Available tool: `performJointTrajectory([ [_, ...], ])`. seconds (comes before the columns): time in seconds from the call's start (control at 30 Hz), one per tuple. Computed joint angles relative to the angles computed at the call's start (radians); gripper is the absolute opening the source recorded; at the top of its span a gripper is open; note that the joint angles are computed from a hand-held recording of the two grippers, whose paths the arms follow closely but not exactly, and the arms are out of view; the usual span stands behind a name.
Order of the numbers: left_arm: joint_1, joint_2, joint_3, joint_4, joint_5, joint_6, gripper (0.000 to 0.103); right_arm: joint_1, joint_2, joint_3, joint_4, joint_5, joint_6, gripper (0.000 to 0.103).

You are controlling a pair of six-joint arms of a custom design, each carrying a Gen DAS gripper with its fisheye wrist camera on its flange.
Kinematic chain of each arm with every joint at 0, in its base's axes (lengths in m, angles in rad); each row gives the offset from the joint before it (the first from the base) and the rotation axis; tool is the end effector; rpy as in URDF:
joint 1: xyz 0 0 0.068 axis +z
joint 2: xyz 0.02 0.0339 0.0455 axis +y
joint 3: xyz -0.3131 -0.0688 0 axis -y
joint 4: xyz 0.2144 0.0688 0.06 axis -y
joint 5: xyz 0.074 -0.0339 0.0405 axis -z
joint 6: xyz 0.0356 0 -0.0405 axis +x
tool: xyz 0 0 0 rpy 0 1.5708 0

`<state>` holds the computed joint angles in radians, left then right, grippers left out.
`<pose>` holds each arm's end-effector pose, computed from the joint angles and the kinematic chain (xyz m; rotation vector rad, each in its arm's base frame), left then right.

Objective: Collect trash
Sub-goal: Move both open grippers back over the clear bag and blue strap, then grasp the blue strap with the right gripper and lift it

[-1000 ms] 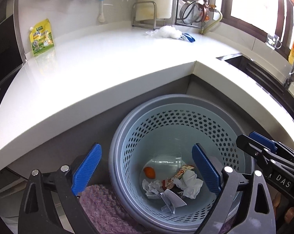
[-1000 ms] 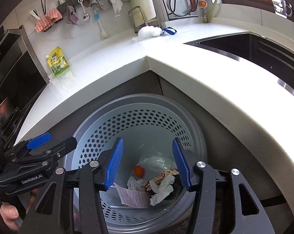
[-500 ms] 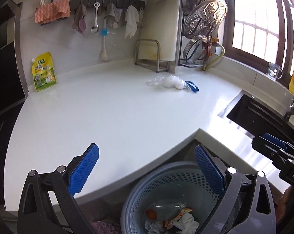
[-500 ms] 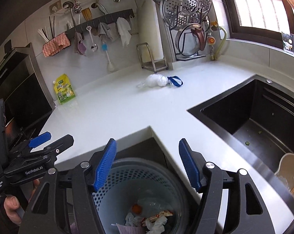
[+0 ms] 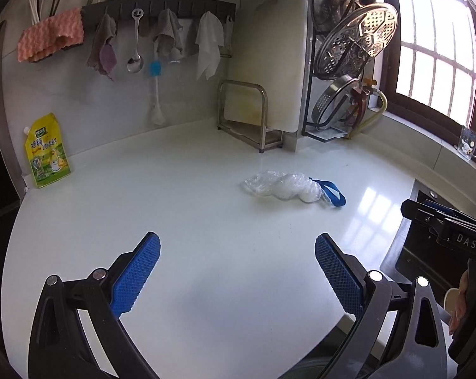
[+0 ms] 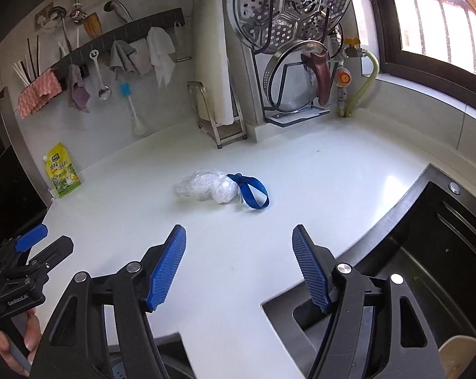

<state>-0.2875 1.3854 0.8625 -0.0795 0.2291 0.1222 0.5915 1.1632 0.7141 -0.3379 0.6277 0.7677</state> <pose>0.2543 -0.0836 0.3046 0.5704 2.0994 -0.3433 0.1674 0.0873 0.2891 0.4791 2.1280 0.0157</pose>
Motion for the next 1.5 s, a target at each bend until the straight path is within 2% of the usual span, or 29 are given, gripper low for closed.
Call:
performJointTrajectory([
  [0.1, -0.032, 0.087, 0.055, 0.017, -0.038, -0.011, 0.097, -0.152, 0.075, 0.009, 0.102, -0.125, -0.115, 0.067],
  [0.27, -0.067, 0.201, 0.114, 0.049, -0.085, -0.019, 0.097, -0.316, 0.234, 0.061, 0.209, -0.244, -0.22, 0.067],
  [0.57, -0.086, 0.304, 0.164, 0.067, -0.107, -0.031, 0.097, -0.506, 0.47, 0.222, 0.229, -0.408, -0.328, 0.067],
  [0.87, -0.096, 0.328, 0.18, 0.065, -0.111, -0.02, 0.097, -0.529, 0.599, 0.319, 0.198, -0.455, -0.33, 0.067],
  [1.03, -0.097, 0.332, 0.185, 0.063, -0.114, -0.023, 0.097, -0.492, 0.611, 0.324, 0.192, -0.427, -0.341, 0.067],
  [1.07, -0.099, 0.334, 0.191, 0.056, -0.115, -0.025, 0.097, -0.484, 0.613, 0.326, 0.192, -0.415, -0.343, 0.065],
  [1.13, -0.105, 0.34, 0.205, 0.041, -0.119, -0.029, 0.097, -0.474, 0.619, 0.335, 0.184, -0.398, -0.353, 0.055],
  [1.2, -0.114, 0.34, 0.211, 0.039, -0.127, -0.03, 0.097, -0.477, 0.62, 0.337, 0.181, -0.417, -0.351, 0.039],
  [1.23, -0.12, 0.34, 0.214, 0.041, -0.133, -0.028, 0.097, -0.482, 0.619, 0.333, 0.186, -0.43, -0.347, 0.037],
  [1.3, -0.133, 0.348, 0.232, 0.03, -0.142, -0.026, 0.097, -0.491, 0.614, 0.319, 0.2, -0.449, -0.344, 0.024],
  [1.37, -0.144, 0.363, 0.258, 0.01, -0.145, -0.033, 0.097, -0.497, 0.61, 0.309, 0.212, -0.463, -0.343, 0.015],
  [1.5, -0.17, 0.39, 0.291, -0.002, -0.17, -0.061, 0.097, -0.505, 0.571, 0.262, 0.256, -0.464, -0.341, 0.009],
])
